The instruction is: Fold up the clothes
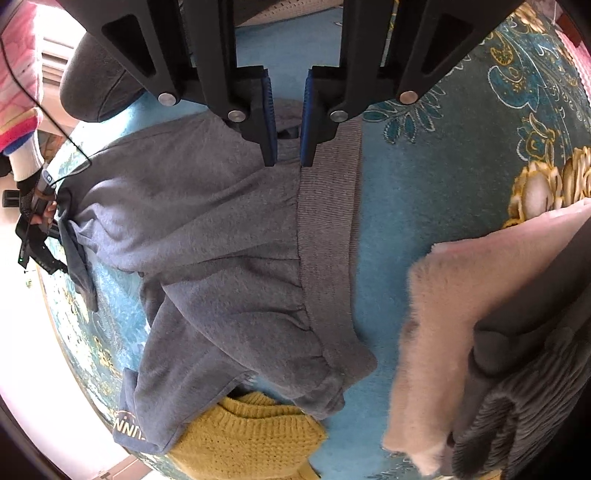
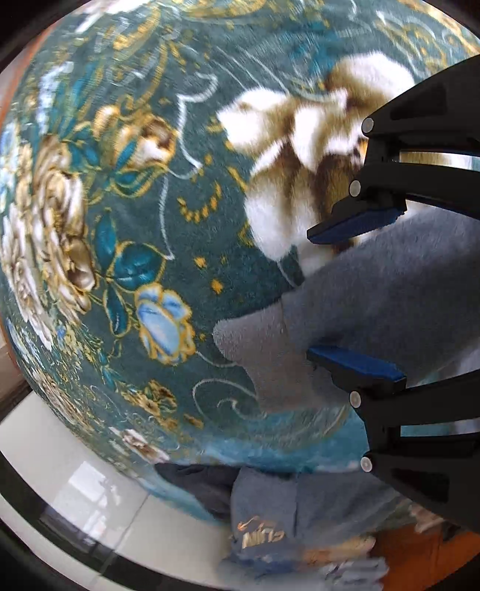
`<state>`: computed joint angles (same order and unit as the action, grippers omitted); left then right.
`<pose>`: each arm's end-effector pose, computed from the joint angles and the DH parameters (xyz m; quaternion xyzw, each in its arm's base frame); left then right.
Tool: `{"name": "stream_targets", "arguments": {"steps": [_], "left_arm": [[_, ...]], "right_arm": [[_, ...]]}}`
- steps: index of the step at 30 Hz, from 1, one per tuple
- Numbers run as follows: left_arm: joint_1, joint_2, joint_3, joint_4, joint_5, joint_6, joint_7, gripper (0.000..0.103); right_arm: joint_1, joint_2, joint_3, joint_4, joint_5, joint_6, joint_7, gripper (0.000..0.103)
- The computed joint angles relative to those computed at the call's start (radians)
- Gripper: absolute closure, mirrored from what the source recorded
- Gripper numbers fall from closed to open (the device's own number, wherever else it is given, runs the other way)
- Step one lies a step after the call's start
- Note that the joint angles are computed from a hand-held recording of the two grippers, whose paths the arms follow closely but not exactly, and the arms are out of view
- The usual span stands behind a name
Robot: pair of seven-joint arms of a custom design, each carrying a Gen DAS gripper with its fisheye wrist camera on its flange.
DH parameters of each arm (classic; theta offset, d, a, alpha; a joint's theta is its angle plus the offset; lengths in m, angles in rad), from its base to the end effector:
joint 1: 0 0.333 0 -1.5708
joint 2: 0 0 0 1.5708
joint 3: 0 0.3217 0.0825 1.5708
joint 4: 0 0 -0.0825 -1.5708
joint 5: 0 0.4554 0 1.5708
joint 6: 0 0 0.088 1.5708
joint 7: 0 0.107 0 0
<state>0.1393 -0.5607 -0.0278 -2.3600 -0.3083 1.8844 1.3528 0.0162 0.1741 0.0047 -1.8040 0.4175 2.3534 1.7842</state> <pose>0.4585 0.0276 0.5304 0.8289 -0.5398 0.1256 0.0761 0.7091 0.0203 0.4647 -0.5214 0.8156 0.0220 0.2498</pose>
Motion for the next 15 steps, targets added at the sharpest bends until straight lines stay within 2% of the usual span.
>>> {"name": "stream_targets", "arguments": {"steps": [1, 2, 3, 6, 9, 11, 14, 15], "left_arm": [[-0.001, 0.003, -0.001, 0.003, 0.0, -0.001, -0.001, 0.088], [-0.002, 0.007, -0.002, 0.006, 0.0, -0.001, -0.002, 0.088], [-0.005, 0.011, -0.003, 0.009, -0.003, 0.001, -0.001, 0.088], [-0.011, 0.02, -0.002, 0.013, -0.014, 0.01, 0.005, 0.088], [-0.013, 0.016, -0.003, 0.009, -0.013, 0.013, 0.009, 0.087], [-0.006, 0.01, -0.002, -0.005, -0.009, 0.001, -0.006, 0.086], [0.005, 0.001, 0.0, -0.025, -0.002, -0.017, -0.029, 0.073], [0.009, -0.002, 0.001, -0.031, 0.0, -0.023, -0.037, 0.067]], "right_arm": [[-0.009, -0.001, 0.006, -0.006, 0.05, 0.009, -0.025, 0.058], [-0.014, -0.003, 0.01, -0.01, 0.083, 0.01, -0.048, 0.081], [-0.016, -0.005, 0.009, -0.009, 0.092, 0.003, -0.06, 0.095], [-0.028, -0.043, 0.008, -0.039, 0.161, 0.028, -0.145, 0.098], [-0.034, -0.119, -0.015, -0.096, 0.221, 0.108, -0.213, 0.098], [-0.035, -0.18, -0.041, -0.146, 0.235, 0.198, -0.222, 0.099], [-0.051, -0.274, -0.081, -0.236, 0.051, 0.315, -0.072, 0.099], [-0.066, -0.286, -0.091, -0.251, -0.039, 0.294, 0.004, 0.099]]}}
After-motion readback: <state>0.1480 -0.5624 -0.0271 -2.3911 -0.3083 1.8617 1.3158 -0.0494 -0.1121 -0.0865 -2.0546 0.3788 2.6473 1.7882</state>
